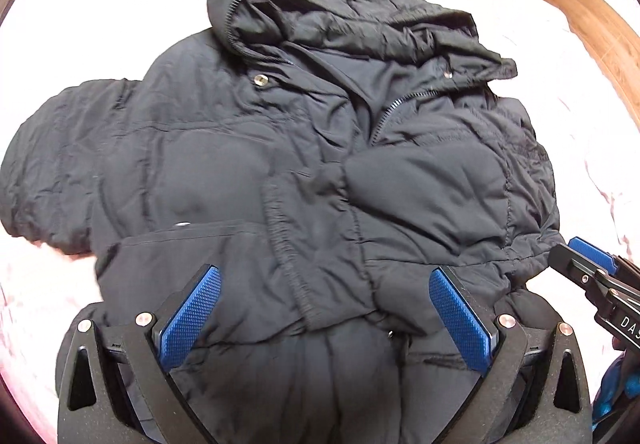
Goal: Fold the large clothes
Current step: 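Move the left gripper to the other sleeve cuff of the coat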
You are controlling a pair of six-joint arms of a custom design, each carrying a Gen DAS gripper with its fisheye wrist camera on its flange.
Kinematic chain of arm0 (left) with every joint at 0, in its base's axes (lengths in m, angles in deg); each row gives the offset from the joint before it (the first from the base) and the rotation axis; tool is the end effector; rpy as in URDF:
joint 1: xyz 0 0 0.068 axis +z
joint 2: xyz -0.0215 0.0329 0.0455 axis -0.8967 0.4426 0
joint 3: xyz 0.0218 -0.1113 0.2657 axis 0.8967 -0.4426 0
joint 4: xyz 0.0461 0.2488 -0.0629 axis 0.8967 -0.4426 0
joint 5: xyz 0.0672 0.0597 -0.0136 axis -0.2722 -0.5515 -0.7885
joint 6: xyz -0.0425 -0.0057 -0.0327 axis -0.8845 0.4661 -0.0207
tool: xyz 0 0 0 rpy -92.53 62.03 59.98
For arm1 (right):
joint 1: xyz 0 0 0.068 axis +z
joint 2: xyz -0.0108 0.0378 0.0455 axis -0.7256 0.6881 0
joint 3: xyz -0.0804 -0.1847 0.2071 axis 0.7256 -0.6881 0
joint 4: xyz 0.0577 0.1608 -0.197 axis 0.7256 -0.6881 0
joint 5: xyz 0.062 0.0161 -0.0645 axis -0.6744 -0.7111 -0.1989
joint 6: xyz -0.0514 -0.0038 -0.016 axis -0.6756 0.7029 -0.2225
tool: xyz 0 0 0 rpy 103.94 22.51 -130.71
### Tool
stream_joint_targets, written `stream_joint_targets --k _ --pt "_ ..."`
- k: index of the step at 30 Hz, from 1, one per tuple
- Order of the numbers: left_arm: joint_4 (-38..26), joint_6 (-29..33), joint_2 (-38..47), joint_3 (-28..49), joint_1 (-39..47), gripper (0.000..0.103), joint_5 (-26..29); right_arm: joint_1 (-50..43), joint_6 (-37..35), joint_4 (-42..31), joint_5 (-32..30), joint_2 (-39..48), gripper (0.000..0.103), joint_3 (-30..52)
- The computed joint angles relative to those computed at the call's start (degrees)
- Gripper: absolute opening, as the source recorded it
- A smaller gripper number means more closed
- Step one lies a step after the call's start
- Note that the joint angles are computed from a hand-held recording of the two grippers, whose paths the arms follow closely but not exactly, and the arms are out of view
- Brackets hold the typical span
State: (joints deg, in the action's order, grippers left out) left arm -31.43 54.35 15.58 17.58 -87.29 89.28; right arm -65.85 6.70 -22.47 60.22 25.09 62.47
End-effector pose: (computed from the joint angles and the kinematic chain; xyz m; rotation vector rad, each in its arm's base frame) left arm 0.2675 -0.1176 0.2381 0.2954 2.7492 -0.1944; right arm 0.2187 -0.0659 0.2228 0.2459 2.6127 0.2478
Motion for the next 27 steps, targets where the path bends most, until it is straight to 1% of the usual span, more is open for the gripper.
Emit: stream_joint_targets --k 9,15,21,27 --pt "-7.19 8.27 -9.52 0.06 11.67 0.102 4.15 4.72 4.0 -12.24 3.34 -11.47 0.053 4.0" --pt "-12.7 16.98 -12.79 1.58 22.48 0.102 7.92 8.09 7.44 -19.14 5.58 -15.52 0.053 8.29" --pt "-16.29 26.59 -12.32 3.48 35.2 0.102 12.28 13.19 12.4 -24.01 9.22 -17.91 0.053 11.24" --pt "-16.06 33.62 -9.29 5.44 45.37 0.102 14.04 20.19 18.07 -27.75 14.13 -19.06 0.053 13.49"
